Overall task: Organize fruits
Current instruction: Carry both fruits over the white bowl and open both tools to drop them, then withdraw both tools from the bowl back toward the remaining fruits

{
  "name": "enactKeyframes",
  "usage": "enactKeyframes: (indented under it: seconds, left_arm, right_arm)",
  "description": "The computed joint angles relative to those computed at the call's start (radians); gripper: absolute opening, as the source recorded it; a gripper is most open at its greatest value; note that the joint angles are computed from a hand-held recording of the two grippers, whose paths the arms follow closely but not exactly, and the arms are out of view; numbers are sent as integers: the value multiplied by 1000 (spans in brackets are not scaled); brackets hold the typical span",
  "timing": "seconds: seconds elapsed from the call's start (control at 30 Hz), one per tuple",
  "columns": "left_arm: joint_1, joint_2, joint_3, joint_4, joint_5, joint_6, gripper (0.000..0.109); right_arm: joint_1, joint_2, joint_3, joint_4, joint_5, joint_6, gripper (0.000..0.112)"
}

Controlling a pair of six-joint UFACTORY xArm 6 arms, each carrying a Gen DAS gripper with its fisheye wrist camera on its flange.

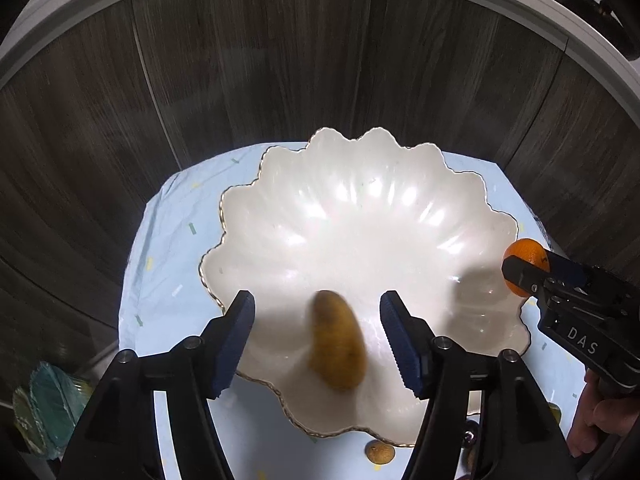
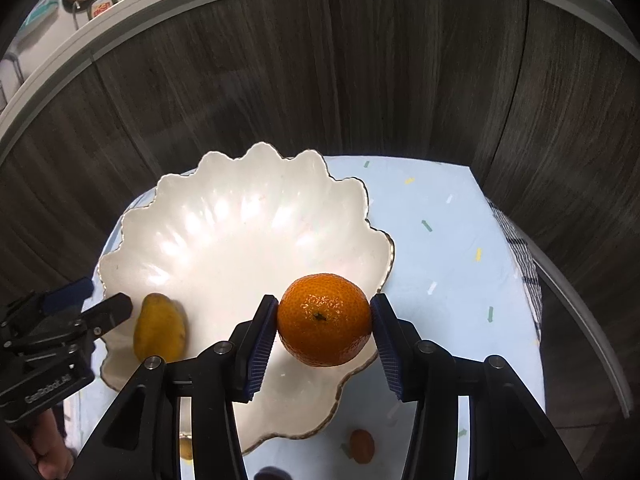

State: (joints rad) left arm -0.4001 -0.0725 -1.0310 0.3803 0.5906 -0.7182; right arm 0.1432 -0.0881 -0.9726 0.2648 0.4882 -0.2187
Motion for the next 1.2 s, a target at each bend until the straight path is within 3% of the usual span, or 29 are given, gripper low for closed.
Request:
enactKeyframes:
  seconds: [0.1, 0.17, 0.27, 0.4, 1.2]
  left_arm:
    - [1, 0, -6, 9, 15, -5, 69]
    - [1, -8, -2, 15, 17, -14, 74]
    - [-3, -17, 1, 34, 27, -28, 75]
    - [-9, -30, -1, 60, 45, -53, 83]
    - [-76, -198, 67, 113, 113, -110, 85]
  right_arm:
    - [1, -9, 11, -19, -25, 24, 73]
    - [5, -25, 25, -47, -53, 45, 80]
    - [6, -35, 27, -65, -59, 60, 80]
    - [5, -50, 28, -60, -53, 61, 80]
    - [-7, -253, 144, -7, -37, 17, 80]
